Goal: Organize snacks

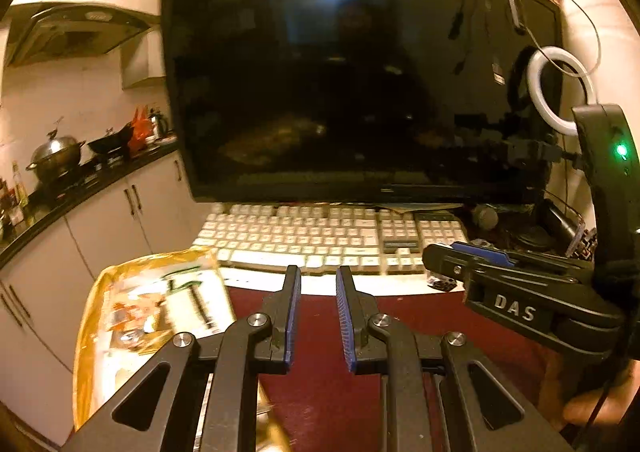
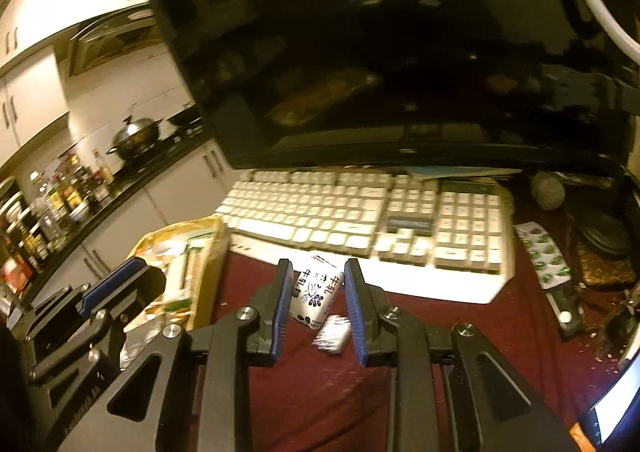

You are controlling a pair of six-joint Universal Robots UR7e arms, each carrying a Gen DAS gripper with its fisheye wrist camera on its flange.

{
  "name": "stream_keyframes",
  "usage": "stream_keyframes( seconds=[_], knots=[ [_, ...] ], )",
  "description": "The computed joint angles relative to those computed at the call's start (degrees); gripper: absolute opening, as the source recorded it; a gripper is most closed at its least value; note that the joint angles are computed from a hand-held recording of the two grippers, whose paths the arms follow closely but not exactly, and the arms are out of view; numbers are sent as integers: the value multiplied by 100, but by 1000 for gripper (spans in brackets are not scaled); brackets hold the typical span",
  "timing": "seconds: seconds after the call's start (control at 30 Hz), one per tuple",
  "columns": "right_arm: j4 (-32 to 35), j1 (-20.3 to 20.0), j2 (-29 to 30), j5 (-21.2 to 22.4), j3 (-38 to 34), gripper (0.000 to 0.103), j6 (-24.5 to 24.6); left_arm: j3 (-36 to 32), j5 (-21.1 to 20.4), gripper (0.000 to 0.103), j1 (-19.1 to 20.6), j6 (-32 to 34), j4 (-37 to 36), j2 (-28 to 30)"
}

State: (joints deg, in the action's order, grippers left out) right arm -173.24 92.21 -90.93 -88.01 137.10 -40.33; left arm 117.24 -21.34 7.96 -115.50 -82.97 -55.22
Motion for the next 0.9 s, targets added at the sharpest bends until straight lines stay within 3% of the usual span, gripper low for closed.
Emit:
stream_keyframes(
  seconds=[0.23, 0.43, 0.53, 0.6, 0.67, 0.77, 0.9],
  knots=[
    [213, 407, 161, -31, 127, 25, -36, 307, -664, 18, -256, -1478, 1359, -598],
    [45, 663, 419, -210, 203, 25, -98, 756, -1283, 18, -371, -2360, 1854, -1216],
    [-93, 653, 663, -757, -1, 26, 143, 868, -1386, 18, -411, -2552, 1939, -1374],
    [475, 540, 836, -1131, -353, 26, 513, 875, -1405, 18, -424, -2603, 2019, -1383],
    [599, 501, 1051, -1559, -510, 26, 718, 921, -1373, 18, -420, -2576, 1949, -1412],
    [742, 360, 1225, -1752, -582, 26, 893, 982, -1351, 18, -416, -2529, 1837, -1436],
    [504, 431, 1403, -2005, -557, 29, 771, 1008, -1330, 18, -385, -2518, 1828, -1490]
  ],
)
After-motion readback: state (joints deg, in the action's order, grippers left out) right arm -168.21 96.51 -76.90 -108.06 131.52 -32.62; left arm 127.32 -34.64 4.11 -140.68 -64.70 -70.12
